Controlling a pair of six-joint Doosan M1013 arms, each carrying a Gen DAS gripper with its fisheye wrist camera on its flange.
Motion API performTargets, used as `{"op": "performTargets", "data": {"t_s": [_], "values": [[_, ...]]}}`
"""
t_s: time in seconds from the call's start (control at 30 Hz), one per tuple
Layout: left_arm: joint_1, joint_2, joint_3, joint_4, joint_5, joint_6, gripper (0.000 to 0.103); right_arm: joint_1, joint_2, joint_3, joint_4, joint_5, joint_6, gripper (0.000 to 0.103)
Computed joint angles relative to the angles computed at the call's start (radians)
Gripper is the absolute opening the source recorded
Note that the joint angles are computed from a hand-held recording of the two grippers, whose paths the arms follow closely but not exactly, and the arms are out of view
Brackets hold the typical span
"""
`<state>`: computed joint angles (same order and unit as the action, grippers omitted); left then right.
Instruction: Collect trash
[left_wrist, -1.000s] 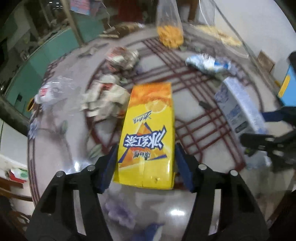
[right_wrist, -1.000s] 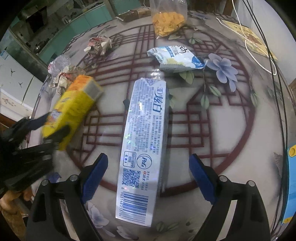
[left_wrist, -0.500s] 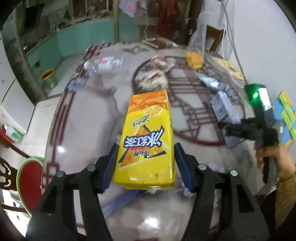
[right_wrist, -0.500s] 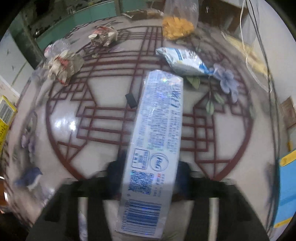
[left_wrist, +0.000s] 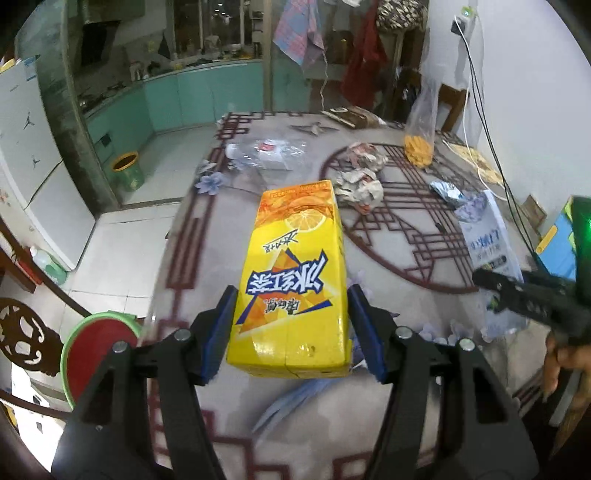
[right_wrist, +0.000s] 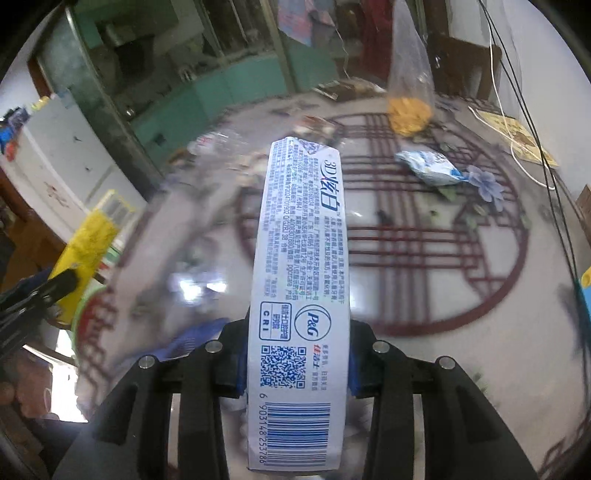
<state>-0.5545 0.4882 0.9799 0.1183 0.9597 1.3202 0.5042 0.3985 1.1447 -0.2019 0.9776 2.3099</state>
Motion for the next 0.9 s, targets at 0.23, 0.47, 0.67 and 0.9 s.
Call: {"op": "performTargets", "data": {"t_s": [0.23, 0.47, 0.67, 0.9], "values": [[0.03, -0.049, 0.071, 0.023, -0.035, -0.041, 0.058, 0.062, 0.01, -0.052, -0.057, -0.057, 0.065, 0.037], [0.062, -0.089, 0.128, 0.026, -0.07, -0.078, 0.058, 0.111, 0.053, -0.137, -0.082, -0.04, 0.029, 0.037], [0.078, -0.121, 0.175, 0.05, -0.097, -0.097, 0.059, 0.135, 0.092, -0.195, -0.06, -0.016, -0.018, 0.037], [0.099, -0.137, 0.204, 0.044, -0.1, -0.11, 0.058, 0.149, 0.125, -0.239, -0.03, 0.003, -0.055, 0.037]]}}
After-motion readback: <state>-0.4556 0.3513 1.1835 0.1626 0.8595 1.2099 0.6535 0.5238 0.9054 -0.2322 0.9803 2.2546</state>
